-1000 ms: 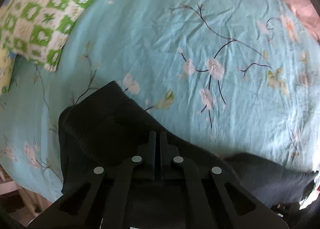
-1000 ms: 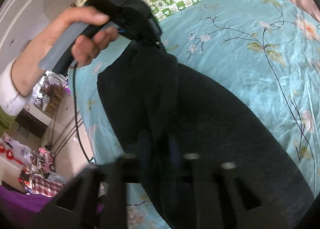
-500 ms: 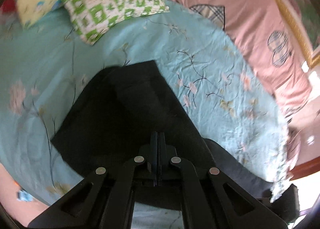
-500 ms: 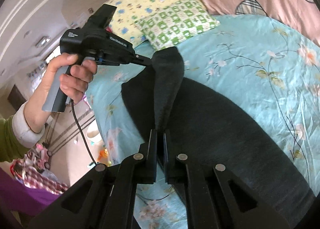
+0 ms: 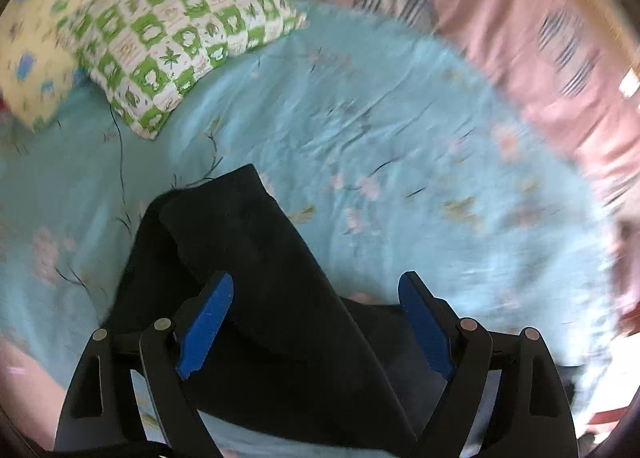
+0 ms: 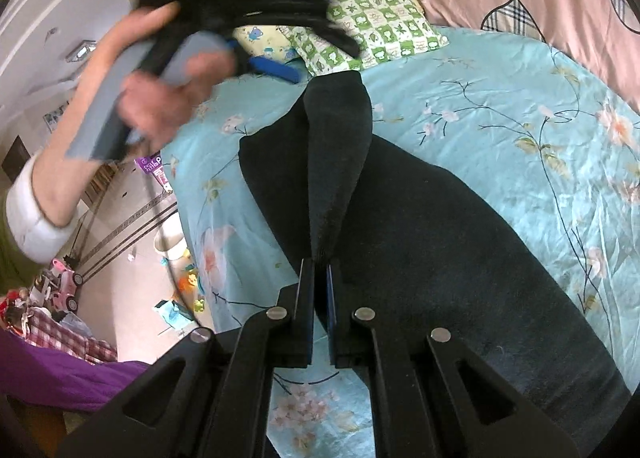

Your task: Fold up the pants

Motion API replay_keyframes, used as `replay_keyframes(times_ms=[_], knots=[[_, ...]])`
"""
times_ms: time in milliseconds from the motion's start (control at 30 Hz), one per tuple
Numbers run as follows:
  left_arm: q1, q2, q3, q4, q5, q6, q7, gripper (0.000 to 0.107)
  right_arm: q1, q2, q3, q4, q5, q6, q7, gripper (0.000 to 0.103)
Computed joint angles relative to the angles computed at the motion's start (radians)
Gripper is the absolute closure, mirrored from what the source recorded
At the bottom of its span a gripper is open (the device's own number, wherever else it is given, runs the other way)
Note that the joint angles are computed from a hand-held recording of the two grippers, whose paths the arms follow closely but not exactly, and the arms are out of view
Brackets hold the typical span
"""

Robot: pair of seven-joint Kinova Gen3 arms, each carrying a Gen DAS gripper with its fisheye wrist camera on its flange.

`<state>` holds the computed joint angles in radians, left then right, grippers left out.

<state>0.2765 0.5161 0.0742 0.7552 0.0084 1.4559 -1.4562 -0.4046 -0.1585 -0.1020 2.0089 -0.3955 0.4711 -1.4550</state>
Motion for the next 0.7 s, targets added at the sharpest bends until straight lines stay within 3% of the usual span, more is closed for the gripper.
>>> replay_keyframes(times_ms=[67,133,167,200,233,367,700], knots=[[0.093,0.082,-0.063,-0.093,-0.08,0.072,0.019,0.023,0.002,0.0,-0.005,0.002,0.009,-0.003,-0.009,0.097],[0.156,0.146,-0.132,-0.141,-0.123,0.12,0.005,0.036,-0.004,-0.005,0.003,0.009,-0.003,-0.011,0.001,0.097],[0.175,0.158,-0.165,-0.138,-0.125,0.123,-0.001,0.055,-0.008,-0.009,0.009,0.013,-0.012,-0.017,0.012,0.097],[0.176,0.157,-0.18,-0.116,-0.111,0.111,-0.015,0.086,-0.009,-0.012,0.012,0.016,-0.016,-0.021,0.017,0.097],[0.159,0.14,-0.175,-0.076,-0.08,0.083,-0.022,0.097,-0.008,-0.015,0.011,0.018,-0.015,-0.025,0.015,0.097],[0.06,0.014,-0.164,0.109,0.079,-0.054,-0.058,0.104,-0.008,-0.034,0.01,0.03,-0.006,-0.044,0.002,0.097],[-0.396,-0.296,0.038,0.573,0.486,-0.319,-0.215,0.104,-0.043,-0.064,0.039,0.058,0.01,-0.099,-0.009,0.097]])
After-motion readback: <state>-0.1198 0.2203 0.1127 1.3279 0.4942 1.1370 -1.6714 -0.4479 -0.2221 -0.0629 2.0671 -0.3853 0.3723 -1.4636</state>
